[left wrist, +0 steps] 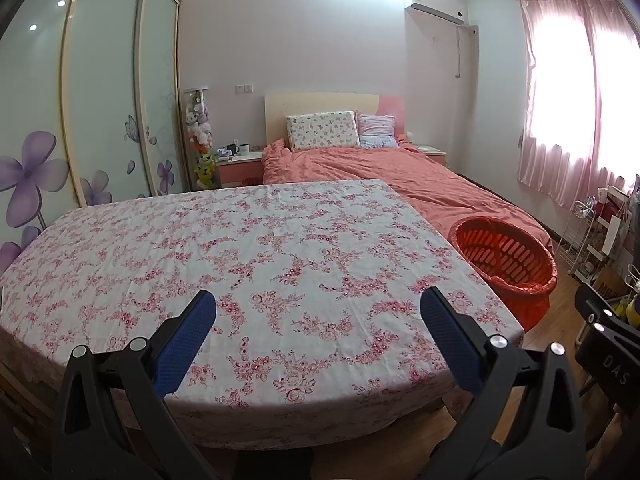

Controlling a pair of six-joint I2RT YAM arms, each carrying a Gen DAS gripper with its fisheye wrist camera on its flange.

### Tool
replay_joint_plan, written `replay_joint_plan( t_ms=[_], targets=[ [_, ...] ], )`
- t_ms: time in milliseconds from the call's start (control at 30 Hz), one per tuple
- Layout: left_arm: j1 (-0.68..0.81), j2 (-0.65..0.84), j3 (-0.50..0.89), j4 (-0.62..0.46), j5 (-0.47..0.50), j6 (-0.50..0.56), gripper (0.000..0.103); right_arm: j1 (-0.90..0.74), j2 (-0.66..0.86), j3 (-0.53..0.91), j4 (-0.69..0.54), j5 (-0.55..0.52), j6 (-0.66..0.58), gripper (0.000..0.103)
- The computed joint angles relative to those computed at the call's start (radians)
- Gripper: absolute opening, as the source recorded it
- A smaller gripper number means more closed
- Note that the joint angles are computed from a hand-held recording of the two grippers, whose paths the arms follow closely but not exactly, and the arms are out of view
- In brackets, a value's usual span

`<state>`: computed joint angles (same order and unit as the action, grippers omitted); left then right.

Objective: Collect trash

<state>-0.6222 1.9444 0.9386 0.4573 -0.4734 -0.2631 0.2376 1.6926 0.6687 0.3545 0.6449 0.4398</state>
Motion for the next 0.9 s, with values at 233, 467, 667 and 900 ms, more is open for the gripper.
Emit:
replay_joint_plan(
  t_ms=[233,467,667,900],
  targets=[
    [-0.002,0.003,0.009,-0.012,-0.001,-0.005,0.101,0.001,0.0,0.002,-0.002,0.001,0.0,0.099],
    [-0.002,0.004,0.009,-0.015,0.0,-0.007,0.101,0.0,0.001,0.002,-0.002,-0.001,0.0,0.099],
    [-0.001,0.004,0.007,-0.014,0.002,-0.008,0.101,0.0,0.001,0.003,-0.002,0.0,0.0,0.099],
    [0.0,0.007,0.002,-0.01,0.003,-0.01,0.101,-0.002,0.006,0.003,0.002,-0.004,-0.002,0.099]
  ],
)
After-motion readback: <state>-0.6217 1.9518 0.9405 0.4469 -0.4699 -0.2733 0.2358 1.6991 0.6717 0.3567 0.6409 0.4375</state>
